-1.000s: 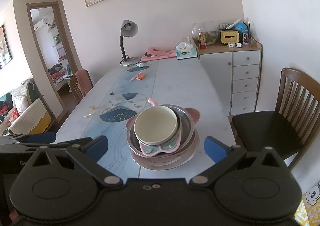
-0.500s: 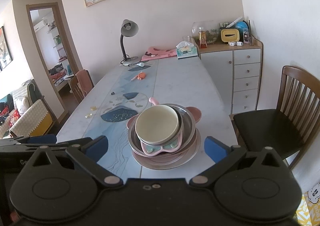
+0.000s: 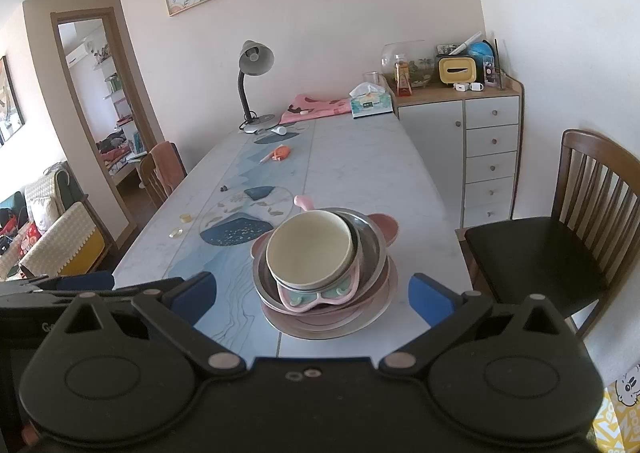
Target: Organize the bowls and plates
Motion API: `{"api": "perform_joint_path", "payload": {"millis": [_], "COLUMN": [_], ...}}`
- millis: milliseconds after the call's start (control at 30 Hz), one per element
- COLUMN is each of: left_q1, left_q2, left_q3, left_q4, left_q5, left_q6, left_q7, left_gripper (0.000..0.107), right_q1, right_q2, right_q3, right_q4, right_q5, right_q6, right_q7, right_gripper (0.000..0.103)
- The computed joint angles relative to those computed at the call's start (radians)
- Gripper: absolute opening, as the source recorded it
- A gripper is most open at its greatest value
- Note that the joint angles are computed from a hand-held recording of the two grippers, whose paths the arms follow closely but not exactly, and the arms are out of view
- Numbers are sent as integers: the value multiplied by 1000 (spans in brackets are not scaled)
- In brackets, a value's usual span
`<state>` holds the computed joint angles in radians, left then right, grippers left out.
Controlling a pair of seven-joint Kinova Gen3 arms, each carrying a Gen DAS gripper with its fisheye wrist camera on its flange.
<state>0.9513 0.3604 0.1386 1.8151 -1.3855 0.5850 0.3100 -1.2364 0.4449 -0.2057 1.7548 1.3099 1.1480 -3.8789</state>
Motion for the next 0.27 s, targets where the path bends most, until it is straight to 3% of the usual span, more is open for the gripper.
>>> {"api": "perform_joint_path", "payload": {"millis": [267], "left_q1": [12], "left_q2": [6], "left_q3": [4], "left_q4": [-7], "left_q5": [-3], "left_q6": [18], "left_q7": [4], "left_gripper": [103], "right_q1": [-4], "right_q2": [2], "right_q3": [1], "right_q4": [-2], "right_q5": [0], "right_q6": [5], "right_q7": [-2], "right_gripper": [103]}}
